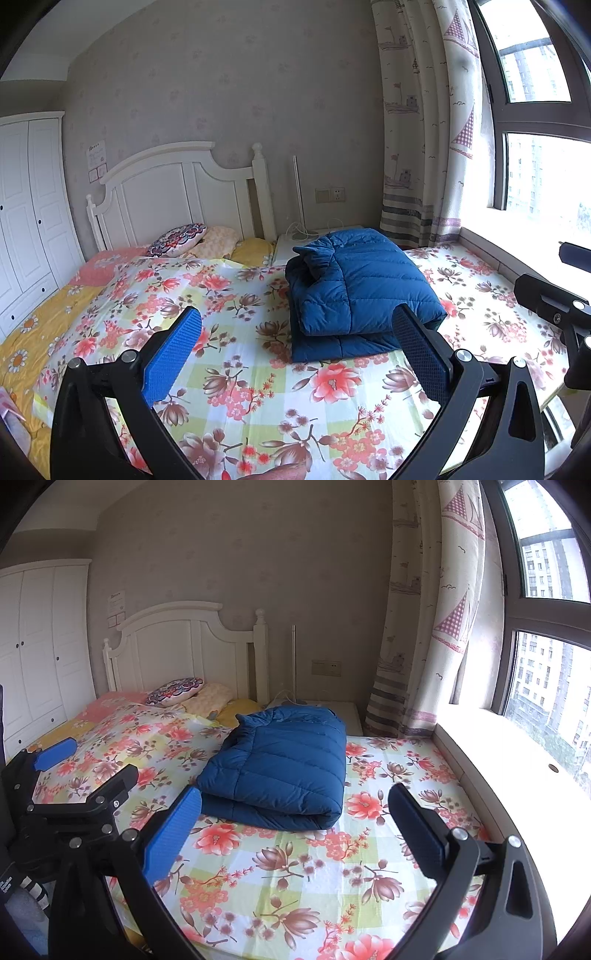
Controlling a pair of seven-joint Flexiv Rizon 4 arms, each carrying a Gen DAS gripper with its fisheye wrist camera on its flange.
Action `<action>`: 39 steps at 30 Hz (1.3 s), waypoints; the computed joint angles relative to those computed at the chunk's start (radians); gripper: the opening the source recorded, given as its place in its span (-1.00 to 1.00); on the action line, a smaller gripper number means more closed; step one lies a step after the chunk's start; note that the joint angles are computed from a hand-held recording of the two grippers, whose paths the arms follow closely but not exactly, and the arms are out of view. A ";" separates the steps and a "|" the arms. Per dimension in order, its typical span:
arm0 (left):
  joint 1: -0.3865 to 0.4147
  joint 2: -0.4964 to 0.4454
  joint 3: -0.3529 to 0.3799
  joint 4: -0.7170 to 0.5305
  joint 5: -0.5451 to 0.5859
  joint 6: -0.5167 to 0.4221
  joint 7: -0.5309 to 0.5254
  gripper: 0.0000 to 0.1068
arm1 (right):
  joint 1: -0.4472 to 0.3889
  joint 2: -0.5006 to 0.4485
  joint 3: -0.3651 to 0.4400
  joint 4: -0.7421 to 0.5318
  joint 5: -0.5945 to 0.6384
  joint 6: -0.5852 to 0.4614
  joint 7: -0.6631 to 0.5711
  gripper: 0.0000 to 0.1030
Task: Fold large clothes
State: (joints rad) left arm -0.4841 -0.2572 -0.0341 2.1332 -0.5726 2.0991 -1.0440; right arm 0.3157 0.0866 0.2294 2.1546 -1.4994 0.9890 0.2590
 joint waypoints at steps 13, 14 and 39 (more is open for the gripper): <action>0.007 0.005 0.000 0.011 0.010 -0.003 -0.006 0.85 | -0.007 -0.001 -0.005 0.009 -0.012 0.027 -0.006 0.95; 0.012 0.005 -0.002 0.009 0.017 -0.007 -0.009 0.85 | -0.007 -0.001 -0.005 0.009 -0.013 0.027 -0.006 0.95; 0.078 -0.122 -0.002 -0.173 0.065 -0.126 -0.087 0.85 | -0.053 -0.120 -0.080 -0.058 -0.054 0.132 -0.008 0.95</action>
State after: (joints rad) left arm -0.4063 -0.3792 -0.0365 1.9605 -0.5074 1.9730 -1.1307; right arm 0.2626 -0.0333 0.1489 2.0966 -1.5539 1.1210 0.2510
